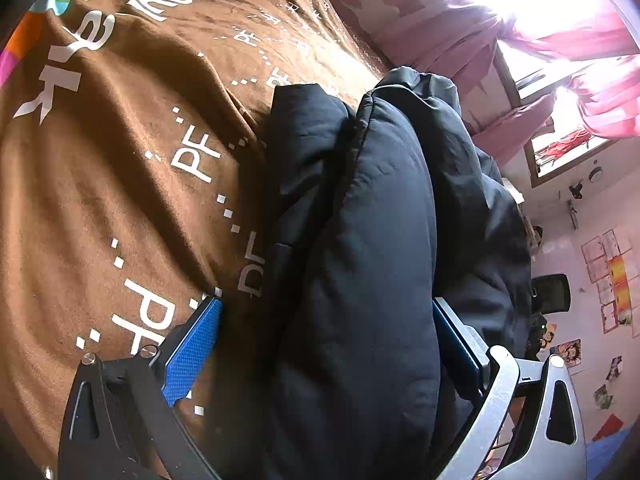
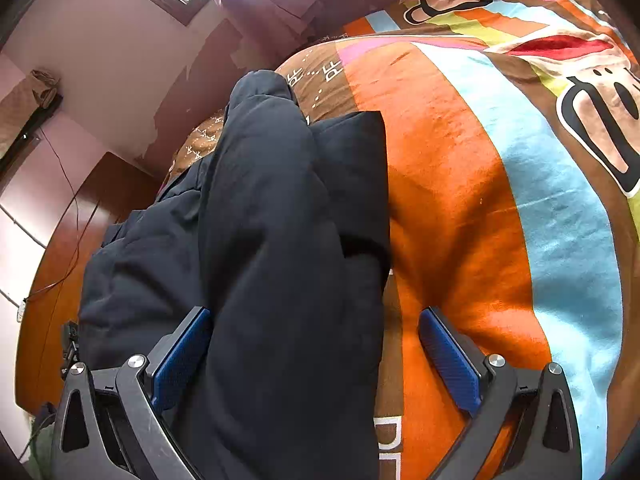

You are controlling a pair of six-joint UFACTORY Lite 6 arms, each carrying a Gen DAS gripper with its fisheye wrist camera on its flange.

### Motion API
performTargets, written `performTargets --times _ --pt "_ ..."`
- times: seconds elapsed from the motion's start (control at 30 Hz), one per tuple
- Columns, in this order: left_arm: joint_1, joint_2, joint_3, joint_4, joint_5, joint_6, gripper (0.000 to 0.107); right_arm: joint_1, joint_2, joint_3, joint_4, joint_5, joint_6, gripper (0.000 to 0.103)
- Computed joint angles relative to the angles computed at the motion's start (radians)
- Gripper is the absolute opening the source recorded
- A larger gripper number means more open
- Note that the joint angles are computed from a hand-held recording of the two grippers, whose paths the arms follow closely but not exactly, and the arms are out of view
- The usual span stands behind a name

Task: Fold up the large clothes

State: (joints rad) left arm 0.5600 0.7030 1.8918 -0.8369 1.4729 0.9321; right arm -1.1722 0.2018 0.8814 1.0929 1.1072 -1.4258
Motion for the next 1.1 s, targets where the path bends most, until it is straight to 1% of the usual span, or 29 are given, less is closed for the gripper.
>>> performTargets --times 0.07,0.2,0.43,0.6,0.7,0.73,0.8,0.87,0.97,1.0,1.07,1.1 --pt "0.003 0.005 0.006 -0.001 0.006 0.003 0.098 0.001 0.004 0.003 -0.001 0.0 0.001 0.103" --pt "0.019 -0.019 -0.039 -0.012 0.007 0.03 0.098 0.001 0.002 0.004 -0.002 -0.003 0.003 0.103" --pt "0.049 -0.027 -0.071 -0.01 0.037 0.071 0.098 0.001 -0.01 -0.006 -0.006 -0.006 0.02 0.103" --pt "0.069 -0.093 -0.181 -0.021 0.035 0.132 0.097 0.012 -0.048 -0.028 -0.009 -0.029 0.067 0.103" --pt "0.079 -0.144 -0.259 -0.026 0.027 0.16 0.095 0.014 -0.048 -0.025 -0.018 -0.016 0.084 0.103" --pt "0.086 -0.169 -0.297 -0.029 0.019 0.172 0.092 0.015 -0.052 -0.026 -0.025 -0.009 0.087 0.103" --pt "0.096 -0.206 -0.345 -0.038 -0.001 0.174 0.084 0.022 -0.069 -0.033 -0.044 0.007 0.086 0.1" --pt "0.11 -0.226 -0.367 -0.038 -0.005 0.161 0.073 0.024 -0.086 -0.044 -0.053 0.023 0.081 0.087" --pt "0.126 -0.274 -0.405 -0.024 -0.019 0.159 0.064 0.025 -0.119 -0.066 -0.056 0.047 0.088 0.076" --pt "0.128 -0.288 -0.417 -0.023 -0.025 0.161 0.062 0.023 -0.127 -0.07 -0.057 0.051 0.091 0.074" --pt "0.133 -0.344 -0.465 -0.02 -0.05 0.17 0.053 0.016 -0.135 -0.076 -0.056 0.061 0.101 0.066" --pt "0.143 -0.384 -0.499 -0.024 -0.06 0.19 0.05 0.015 -0.143 -0.083 -0.052 0.064 0.106 0.064"
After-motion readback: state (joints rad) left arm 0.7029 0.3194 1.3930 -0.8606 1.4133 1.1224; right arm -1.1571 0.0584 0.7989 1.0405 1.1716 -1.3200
